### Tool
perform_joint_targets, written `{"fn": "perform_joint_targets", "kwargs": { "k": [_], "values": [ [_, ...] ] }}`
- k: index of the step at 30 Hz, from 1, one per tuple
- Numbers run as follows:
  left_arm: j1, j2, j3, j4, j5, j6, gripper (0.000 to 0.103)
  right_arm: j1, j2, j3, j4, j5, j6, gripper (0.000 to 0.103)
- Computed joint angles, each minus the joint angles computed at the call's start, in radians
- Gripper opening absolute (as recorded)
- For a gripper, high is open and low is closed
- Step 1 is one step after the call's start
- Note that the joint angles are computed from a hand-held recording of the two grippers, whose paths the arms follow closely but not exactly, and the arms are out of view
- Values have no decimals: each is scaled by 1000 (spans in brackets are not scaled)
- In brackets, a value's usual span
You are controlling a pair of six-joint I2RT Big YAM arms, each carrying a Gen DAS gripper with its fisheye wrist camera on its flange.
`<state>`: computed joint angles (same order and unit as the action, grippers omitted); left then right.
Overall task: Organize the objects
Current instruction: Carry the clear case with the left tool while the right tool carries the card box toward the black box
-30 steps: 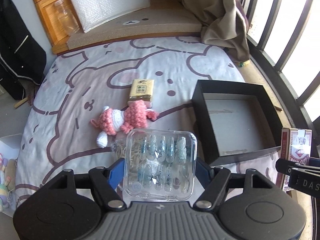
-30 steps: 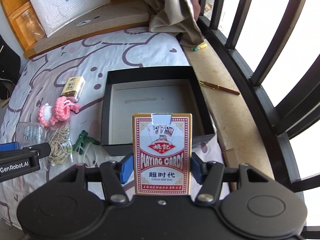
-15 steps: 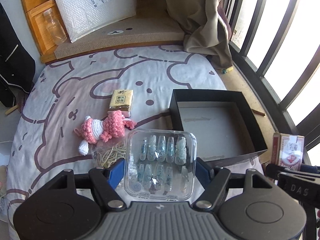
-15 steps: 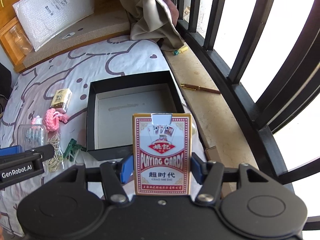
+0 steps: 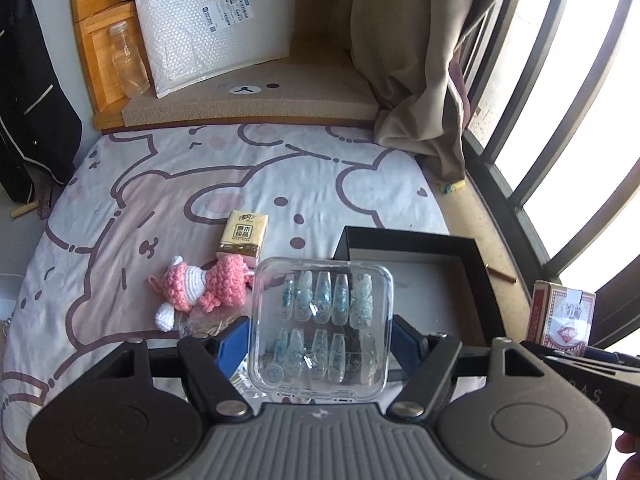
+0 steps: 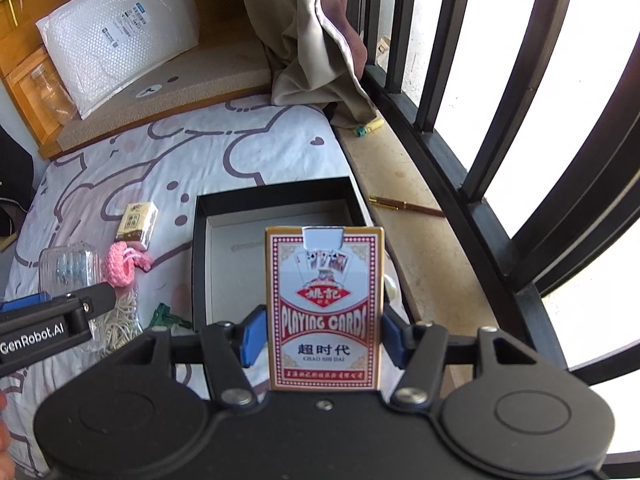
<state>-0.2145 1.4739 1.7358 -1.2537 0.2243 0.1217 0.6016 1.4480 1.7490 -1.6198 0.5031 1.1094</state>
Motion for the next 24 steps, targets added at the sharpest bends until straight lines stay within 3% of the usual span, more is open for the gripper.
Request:
{"fn": "perform_joint_targets", "kwargs": {
  "k": [10, 18, 24],
  "values": [
    [-52, 89, 100, 0, -10, -90, 74, -93, 1, 18, 89, -18, -109, 59],
    [-105, 131, 92, 23, 0, -110, 74, -156, -43, -99, 201, -69, -104, 59],
    [-112, 174, 100, -15, 45, -129, 74, -199, -38, -149, 225, -102, -135, 59]
  ]
}}
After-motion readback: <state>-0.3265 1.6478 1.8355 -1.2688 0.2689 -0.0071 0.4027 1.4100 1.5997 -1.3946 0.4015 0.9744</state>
